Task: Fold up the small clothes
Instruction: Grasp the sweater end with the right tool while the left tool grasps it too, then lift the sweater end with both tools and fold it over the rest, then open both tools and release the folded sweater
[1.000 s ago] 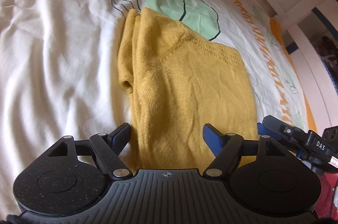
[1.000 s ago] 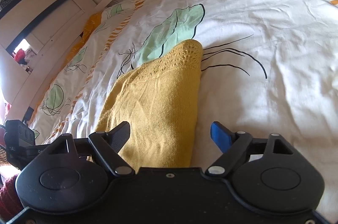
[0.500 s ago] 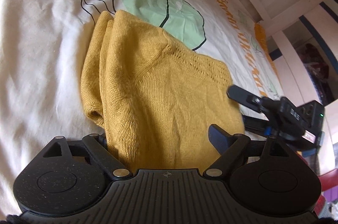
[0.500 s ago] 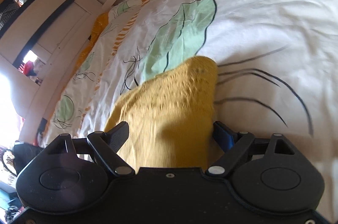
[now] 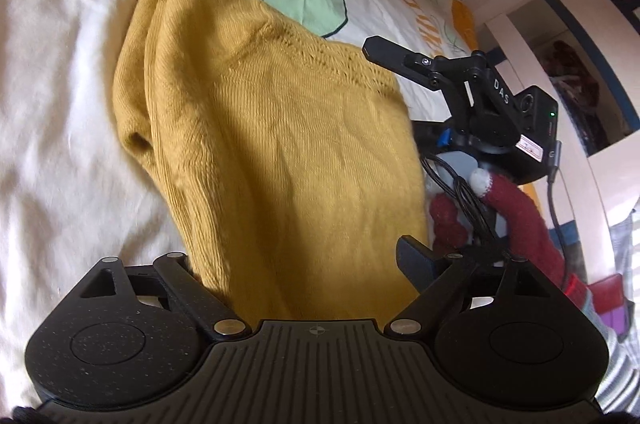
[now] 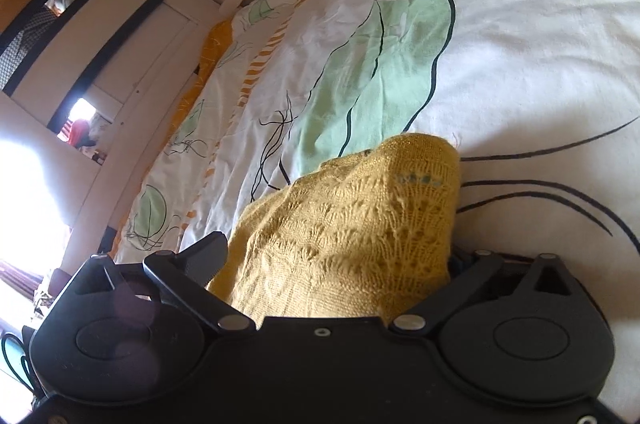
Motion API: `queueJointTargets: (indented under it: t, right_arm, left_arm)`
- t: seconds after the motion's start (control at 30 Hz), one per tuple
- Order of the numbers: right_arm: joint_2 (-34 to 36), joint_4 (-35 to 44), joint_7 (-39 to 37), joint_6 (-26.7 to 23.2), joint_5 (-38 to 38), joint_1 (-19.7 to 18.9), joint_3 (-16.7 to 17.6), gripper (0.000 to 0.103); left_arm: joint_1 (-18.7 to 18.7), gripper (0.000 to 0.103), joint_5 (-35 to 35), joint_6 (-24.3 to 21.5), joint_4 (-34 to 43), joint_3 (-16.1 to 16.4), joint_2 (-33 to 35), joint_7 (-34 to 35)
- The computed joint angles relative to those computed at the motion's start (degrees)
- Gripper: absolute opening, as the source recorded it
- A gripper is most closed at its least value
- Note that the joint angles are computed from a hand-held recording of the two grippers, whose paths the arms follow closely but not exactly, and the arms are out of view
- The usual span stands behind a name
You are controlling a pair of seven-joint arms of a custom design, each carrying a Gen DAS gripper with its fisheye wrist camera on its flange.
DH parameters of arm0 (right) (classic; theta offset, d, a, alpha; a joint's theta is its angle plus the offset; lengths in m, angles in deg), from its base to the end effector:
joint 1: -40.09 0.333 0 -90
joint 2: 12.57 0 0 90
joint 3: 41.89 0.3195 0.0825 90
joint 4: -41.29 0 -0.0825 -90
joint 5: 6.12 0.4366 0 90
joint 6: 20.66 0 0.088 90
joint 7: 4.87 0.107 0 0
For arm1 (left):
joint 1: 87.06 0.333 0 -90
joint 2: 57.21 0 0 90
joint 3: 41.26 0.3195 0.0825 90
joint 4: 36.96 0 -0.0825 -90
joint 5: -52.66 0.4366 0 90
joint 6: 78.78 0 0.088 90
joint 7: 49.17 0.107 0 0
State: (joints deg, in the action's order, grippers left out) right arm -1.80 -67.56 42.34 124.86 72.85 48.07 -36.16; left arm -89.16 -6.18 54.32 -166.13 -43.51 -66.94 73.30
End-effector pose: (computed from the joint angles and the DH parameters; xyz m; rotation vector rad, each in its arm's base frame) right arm 0.6661 0.1475 0.4216 -1.4320 1.5246 0.2294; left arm 0.5603 -0.0585 0.4433 1.9002 -1.8914 1.1474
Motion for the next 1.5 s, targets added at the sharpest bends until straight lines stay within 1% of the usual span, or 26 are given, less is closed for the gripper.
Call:
queueJointTargets:
  t: [0.03,0.07,0.1,0.13,0.17,0.2,0.23,0.3,0.37,0.5,0.6,0.73,0.83,0.9,0.93,1.0,1.03,1.07,1.1,1.13,1.2,1.27,1.37,1.4,1.47,1.5]
  right_arm:
    - [-0.04,-0.07,-0.58,-0.21,0.25,-0.10,0.00,0.100]
    - [-0.12,-0.16,-0.82,-0.23,0.22,-0.14,-0.04,0.099]
    - [-0.24,-0.26,-0.36,0.11,-0.50,0.00,-0.11,0.095]
    - [-0.37,-0.29,1.28,1.05,-2.56,0.39,-0.26,0.082]
    - [-0.53,-0.33,3.52,1.99,-5.41,0.81,-0.45,0.069]
    - [-0.74,-0.52,7.32,3.29,-9.89,1.42,-0.79,0.044]
    - [-1.00,-0.80,9.49,3.41,-11.65,1.39,-0.87,0.043]
    - [-2.20,-1.87,10.75,3.15,-10.45,0.84,-0.62,0.041]
    - [-4.17,-3.61,12.39,4.01,-11.44,1.20,-0.66,0.040]
    - [-9.92,-8.98,17.04,4.64,-14.51,2.52,-1.48,0.040]
    - [-16.03,-14.89,21.63,4.28,-18.19,3.91,-2.56,0.040]
    - [-25.00,-23.37,27.86,2.64,-23.04,6.16,-4.26,0.040]
    - [-31.16,-28.73,30.08,0.80,-24.24,8.06,-6.06,0.041]
    - [-34.47,-31.55,30.82,0.45,-24.83,9.36,-7.17,0.042]
    - [-35.74,-32.72,31.13,0.67,-25.47,9.85,-7.50,0.044]
    - [-37.51,-34.73,33.21,3.12,-28.39,10.21,-6.81,0.045]
    - [-37.99,-35.57,34.42,4.97,-30.30,10.14,-6.32,0.046]
    - [-38.80,-36.83,35.80,7.17,-32.50,9.86,-5.56,0.046]
    - [-39.39,-37.81,37.59,9.28,-34.95,9.31,-4.62,0.049]
    - [-39.39,-38.36,39.42,11.39,-37.29,8.68,-3.75,0.051]
    - [-40.08,-39.97,42.91,15.68,-41.55,7.48,-2.04,0.052]
    - [-41.06,-41.56,46.32,19.12,-44.96,6.47,-0.58,0.055]
    - [-43.33,-44.09,48.66,23.43,-46.82,7.63,-0.84,0.057]
    - [-44.38,-45.02,49.14,24.38,-47.45,8.09,-1.05,0.058]
    - [-45.96,-46.61,49.84,26.38,-48.88,9.07,-1.28,0.063]
    - [-46.75,-47.35,50.28,27.08,-49.82,9.25,-1.16,0.065]
  left_arm:
    - [0.06,0.085,-0.30,0.10,-0.10,0.08,0.04,-0.12]
    - [0.17,0.072,-0.36,0.30,-0.20,0.10,0.06,-0.52]
    - [0.33,0.047,-0.06,0.59,-0.27,0.10,0.13,-1.23]
    - [0.67,0.034,1.05,0.62,0.21,0.12,0.65,-2.91]
    - [0.98,0.015,1.16,-0.22,0.43,0.39,1.07,-3.87]
    - [1.29,0.014,-0.74,-2.28,0.98,1.11,1.99,-3.45]
    - [1.68,0.014,-2.29,-3.56,0.96,1.37,2.22,-3.34]
    - [2.24,0.014,-2.77,-4.25,0.34,1.11,1.49,-3.16]
    - [2.28,0.013,-2.59,-4.57,-0.92,0.78,-0.20,-3.45]
    - [1.60,0.013,-3.74,-7.68,-4.40,1.31,-4.35,-4.55]
    - [0.46,0.013,-3.40,-9.22,-8.46,1.58,-9.22,-5.48]
    - [-1.56,0.013,-2.58,-11.99,-15.29,2.54,-17.59,-6.73]
    - [-3.26,0.014,-1.65,-13.57,-20.42,3.33,-24.30,-8.57]
    - [-4.11,0.014,-1.04,-14.18,-23.41,3.86,-27.93,-10.13]
    - [-4.19,0.014,0.24,-13.24,-24.72,3.24,-29.69,-11.26]
    - [-4.34,0.015,4.05,-9.43,-27.10,1.02,-33.11,-13.63]
    - [-4.00,0.015,6.78,-7.25,-28.16,-0.26,-34.78,-14.73]
    - [-3.90,0.019,8.89,-5.22,-29.10,-1.35,-36.21,-15.81]
    - [-4.20,0.021,10.07,-3.57,-29.95,-1.93,-37.49,-16.76]
    - [-4.56,0.022,10.95,-2.21,-30.77,-2.32,-38.91,-17.98]
    - [-4.53,0.027,14.21,0.24,-32.25,-3.87,-42.05,-21.11]
    - [-4.24,0.028,18.39,2.10,-33.53,-5.64,-45.17,-23.88]
    - [-3.86,0.028,23.62,3.80,-35.38,-7.28,-51.01,-27.62]
    - [-3.99,0.028,25.01,4.70,-35.64,-7.59,-52.09,-28.18]
    - [-4.35,0.028,27.65,6.52,-35.98,-7.70,-53.96,-28.56]
    - [-5.04,0.030,28.39,8.15,-35.91,-7.88,-54.10,-28.74]
